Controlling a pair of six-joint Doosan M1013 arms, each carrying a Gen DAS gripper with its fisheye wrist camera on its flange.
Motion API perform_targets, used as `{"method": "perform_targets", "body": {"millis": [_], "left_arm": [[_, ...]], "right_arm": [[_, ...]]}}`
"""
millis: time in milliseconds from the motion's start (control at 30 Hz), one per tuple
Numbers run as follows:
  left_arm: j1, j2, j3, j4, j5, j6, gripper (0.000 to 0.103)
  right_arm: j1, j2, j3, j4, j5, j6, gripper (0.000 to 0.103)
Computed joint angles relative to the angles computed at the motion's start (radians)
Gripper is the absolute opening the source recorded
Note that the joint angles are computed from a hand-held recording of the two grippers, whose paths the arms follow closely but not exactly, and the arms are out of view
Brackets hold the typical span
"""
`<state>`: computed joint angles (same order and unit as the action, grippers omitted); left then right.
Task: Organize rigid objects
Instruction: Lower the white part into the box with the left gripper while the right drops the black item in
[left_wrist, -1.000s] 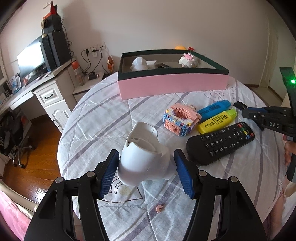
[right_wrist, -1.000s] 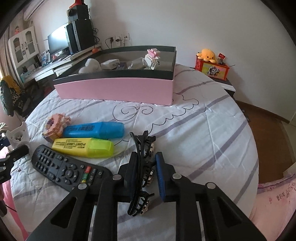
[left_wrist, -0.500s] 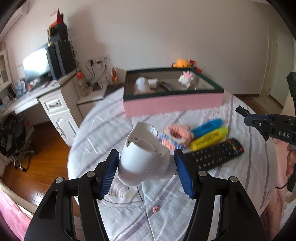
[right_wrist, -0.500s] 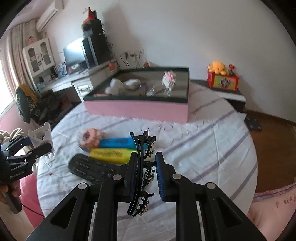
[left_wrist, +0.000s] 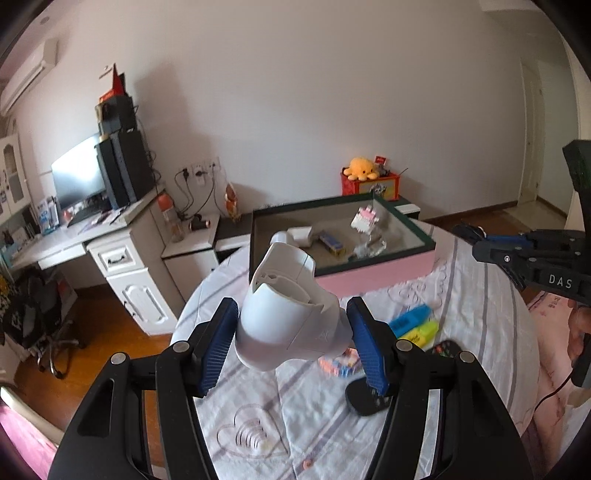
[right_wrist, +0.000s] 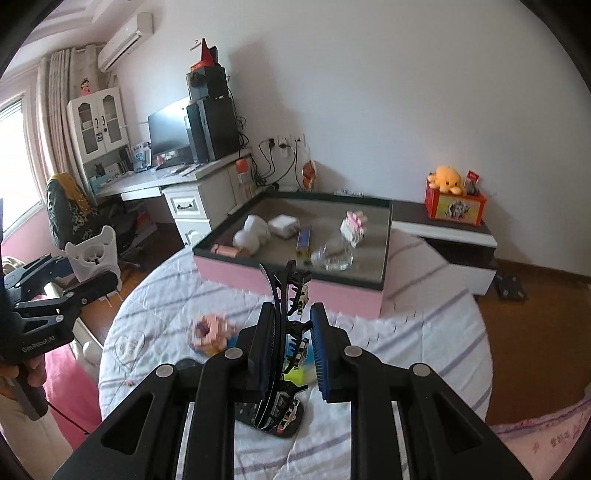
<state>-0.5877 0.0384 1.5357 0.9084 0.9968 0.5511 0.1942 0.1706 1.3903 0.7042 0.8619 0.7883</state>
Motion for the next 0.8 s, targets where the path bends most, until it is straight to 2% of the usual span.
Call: {"method": "perform_targets", "body": {"millis": [233, 367, 667, 800], "left_arm": [[0.029, 0.043, -0.068, -0.012, -0.029, 0.068, 0.062], [0.061, 0.08, -0.118, -0.053, -0.056, 0.132, 0.062], [0.169, 0.197, -0.26, -0.287, -0.108, 0.385, 0.062], [0.211, 0.26, -0.329, -0.419, -0.091, 0.505, 0.062]], "right_arm": [[0.007, 0.042, -0.071, -0.009, 0.003, 0.005, 0.019], [0.013, 0.077, -0.122, -0.022, 0.014, 0.019, 0.019], [0.031, 0.204, -0.295, -0.117, 0.081, 0.097, 0.019], [0.037, 0.273, -0.384, -0.162, 0.141, 0.148, 0.019]]}}
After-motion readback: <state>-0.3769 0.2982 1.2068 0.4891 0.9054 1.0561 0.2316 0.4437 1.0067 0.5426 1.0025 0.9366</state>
